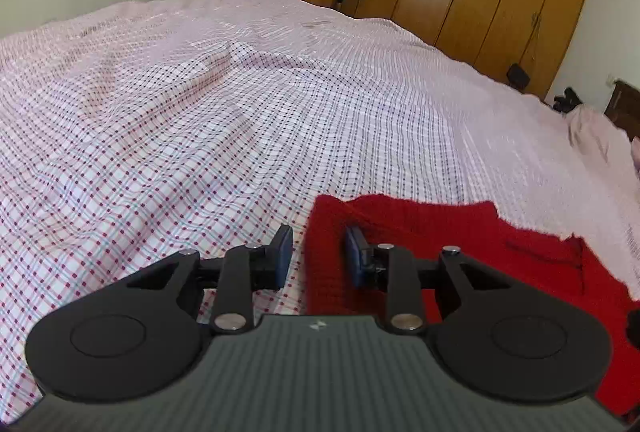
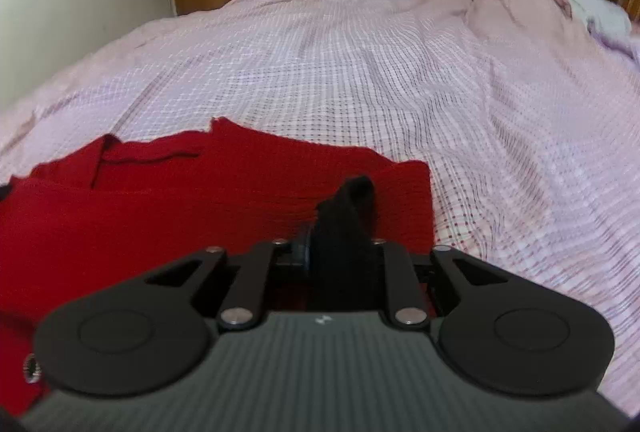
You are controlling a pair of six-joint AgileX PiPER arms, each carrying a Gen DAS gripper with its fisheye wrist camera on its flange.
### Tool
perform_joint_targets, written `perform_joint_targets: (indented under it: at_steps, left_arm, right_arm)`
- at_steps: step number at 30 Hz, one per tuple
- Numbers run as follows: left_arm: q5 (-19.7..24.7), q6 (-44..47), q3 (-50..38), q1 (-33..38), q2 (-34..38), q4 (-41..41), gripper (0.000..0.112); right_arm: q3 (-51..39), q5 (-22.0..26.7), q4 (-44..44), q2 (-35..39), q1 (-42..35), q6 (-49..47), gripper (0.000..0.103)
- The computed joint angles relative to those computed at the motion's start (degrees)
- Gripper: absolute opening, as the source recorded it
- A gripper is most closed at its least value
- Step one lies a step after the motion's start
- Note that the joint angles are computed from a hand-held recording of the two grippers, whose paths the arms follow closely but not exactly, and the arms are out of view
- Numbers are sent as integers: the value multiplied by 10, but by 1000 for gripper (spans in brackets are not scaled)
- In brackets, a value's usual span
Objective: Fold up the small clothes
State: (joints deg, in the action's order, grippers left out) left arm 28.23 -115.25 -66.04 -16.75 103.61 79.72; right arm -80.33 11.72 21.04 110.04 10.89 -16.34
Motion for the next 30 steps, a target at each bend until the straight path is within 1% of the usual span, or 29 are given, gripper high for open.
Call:
perform_joint_targets:
  at_steps: [1, 3, 5, 7, 9, 10, 11, 12, 14, 16, 17, 19, 20, 22, 24, 26, 30]
  left_arm:
    - [4, 14, -5, -2, 3, -13, 35]
    - [16, 53, -17, -5, 2, -54, 43]
    - [26, 93, -25, -5, -6, -102, 57]
    - [26, 120, -13, -5, -32, -143, 67]
    - [28, 142, 9, -12, -65, -173, 70]
    - [38, 164, 17, -21, -82, -195, 73]
    - [50, 183, 24, -30, -96, -213, 76]
    - [63, 204, 34, -42, -114, -231, 78]
    - [88, 251, 48, -65, -142, -271, 83]
    - [127, 285, 62, -96, -169, -296, 86]
    - [155, 288, 70, -119, -182, -300, 87]
    - [213, 279, 82, -166, -202, -300, 88]
    - [236, 273, 91, -188, -215, -303, 89]
    - [265, 254, 113, -228, -243, -313, 90]
    - [294, 222, 140, -272, -276, -316, 90]
    - [331, 193, 157, -315, -298, -320, 90]
    - [402, 129, 185, -405, -338, -333, 91]
  right_arm:
    - [-1, 7, 49, 0, -6, -44, 20]
    - [-5, 32, 102, -7, -18, -78, 22]
    - [-5, 54, 138, -17, -29, -96, 27]
    - [19, 66, 189, -45, -39, -132, 44]
    - [73, 53, 269, -91, -48, -203, 54]
    - [102, 48, 314, -117, -52, -246, 57]
    - [125, 52, 338, -140, -59, -274, 57]
    - [148, 59, 340, -166, -64, -281, 57]
    - [190, 60, 320, -213, -66, -266, 57]
    - [237, 77, 336, -267, -79, -289, 57]
    - [259, 82, 334, -292, -84, -291, 57]
    - [300, 85, 319, -341, -94, -284, 58]
    - [317, 85, 293, -364, -97, -261, 59]
    - [347, 86, 235, -405, -102, -202, 64]
    - [372, 102, 216, -438, -117, -181, 64]
    - [395, 121, 210, -468, -133, -168, 65]
    - [432, 168, 233, -517, -168, -166, 65]
